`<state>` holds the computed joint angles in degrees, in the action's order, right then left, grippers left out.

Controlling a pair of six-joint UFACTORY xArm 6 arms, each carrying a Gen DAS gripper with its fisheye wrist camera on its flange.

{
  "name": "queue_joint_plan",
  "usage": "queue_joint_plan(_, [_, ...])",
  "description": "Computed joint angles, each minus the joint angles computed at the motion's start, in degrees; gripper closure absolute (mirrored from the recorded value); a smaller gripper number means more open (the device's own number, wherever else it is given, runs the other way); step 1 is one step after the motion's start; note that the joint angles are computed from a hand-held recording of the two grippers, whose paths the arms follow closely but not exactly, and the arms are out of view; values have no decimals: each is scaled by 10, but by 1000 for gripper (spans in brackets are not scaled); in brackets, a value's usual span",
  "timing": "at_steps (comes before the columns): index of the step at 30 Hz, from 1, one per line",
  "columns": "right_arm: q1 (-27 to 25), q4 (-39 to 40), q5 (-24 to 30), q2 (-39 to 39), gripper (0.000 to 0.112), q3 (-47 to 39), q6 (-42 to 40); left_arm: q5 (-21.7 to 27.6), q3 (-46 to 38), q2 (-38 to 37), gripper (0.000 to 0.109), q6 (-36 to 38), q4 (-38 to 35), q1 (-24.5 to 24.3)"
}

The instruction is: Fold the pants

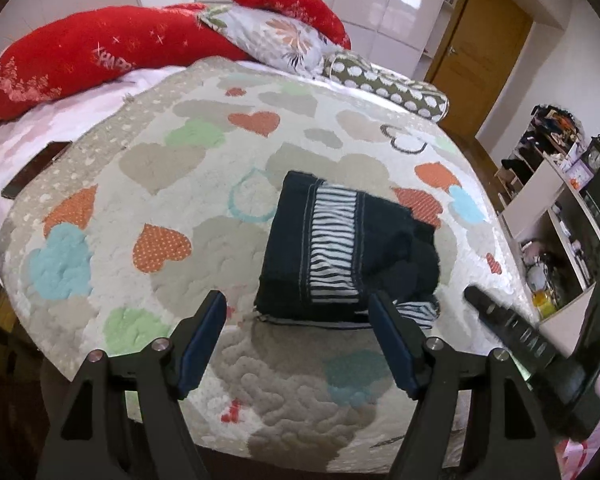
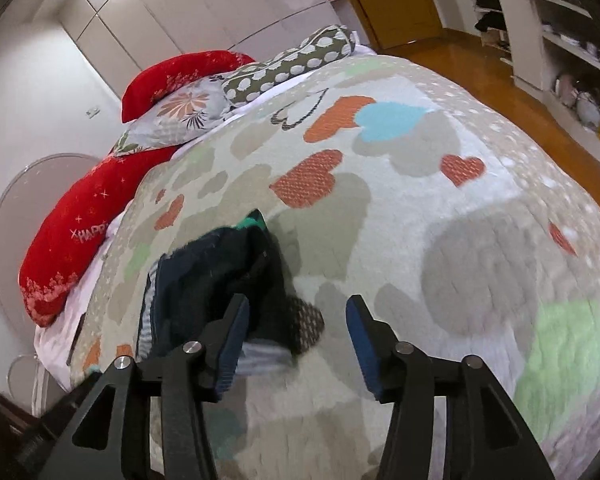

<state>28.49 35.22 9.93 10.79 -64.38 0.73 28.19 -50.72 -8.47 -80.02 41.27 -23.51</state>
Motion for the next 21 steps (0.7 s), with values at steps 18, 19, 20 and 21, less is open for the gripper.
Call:
queue_joint_plan(18, [14, -109, -17, -22, 50, 61, 63, 85, -50, 15, 32, -52, 98, -59])
queue_joint_plan(19, [14, -109, -15, -21, 50, 60, 63, 85, -49, 14, 32, -52, 97, -59])
queue_joint_plan(20, [15, -113, -15, -20, 50, 59, 66, 85, -48, 14, 32, -52, 95, -59])
queue_joint_plan(21, [16, -115, -16, -19, 50, 58, 66, 85, -47, 14, 32, -52, 96, -59])
